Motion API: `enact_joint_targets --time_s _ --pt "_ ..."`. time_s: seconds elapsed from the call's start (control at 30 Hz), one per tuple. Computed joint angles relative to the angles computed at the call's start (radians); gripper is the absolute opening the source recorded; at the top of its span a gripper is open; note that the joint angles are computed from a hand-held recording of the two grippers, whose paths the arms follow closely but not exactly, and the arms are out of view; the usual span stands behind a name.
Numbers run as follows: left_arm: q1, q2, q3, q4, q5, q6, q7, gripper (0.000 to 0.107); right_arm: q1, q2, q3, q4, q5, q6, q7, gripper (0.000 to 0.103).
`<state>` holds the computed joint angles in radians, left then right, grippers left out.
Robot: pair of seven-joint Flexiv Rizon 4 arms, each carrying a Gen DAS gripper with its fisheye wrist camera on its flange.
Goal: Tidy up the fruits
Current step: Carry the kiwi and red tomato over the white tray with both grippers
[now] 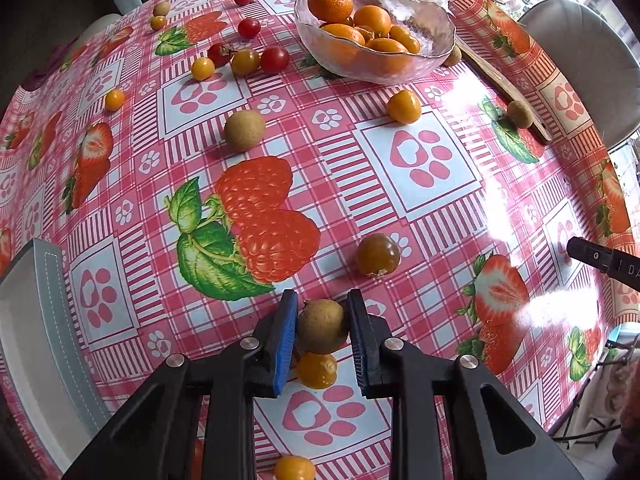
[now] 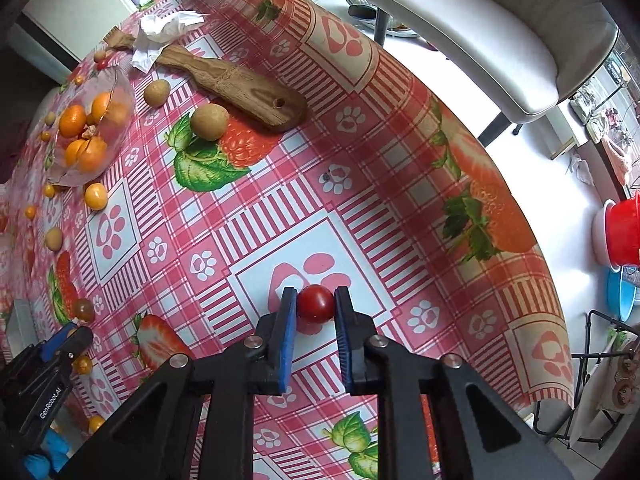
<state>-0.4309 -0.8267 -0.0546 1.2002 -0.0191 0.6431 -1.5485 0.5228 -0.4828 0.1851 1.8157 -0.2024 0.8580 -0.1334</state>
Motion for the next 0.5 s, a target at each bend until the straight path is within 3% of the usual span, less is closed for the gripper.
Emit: enact_joint_targets --time_s 0.23,0.5 --pt "0.038 0.058 -0.003 0.090 -0.017 0.033 0.007 0.027 0.025 -0.055 0.033 -0.094 0.034 0.025 -0.056 0.020" --pt "0.094 0.142 -0.012 0.235 -0.054 0.111 0.027 0.027 0.074 -0.133 0.049 -0.239 0.060 -0.014 -0.137 0.020"
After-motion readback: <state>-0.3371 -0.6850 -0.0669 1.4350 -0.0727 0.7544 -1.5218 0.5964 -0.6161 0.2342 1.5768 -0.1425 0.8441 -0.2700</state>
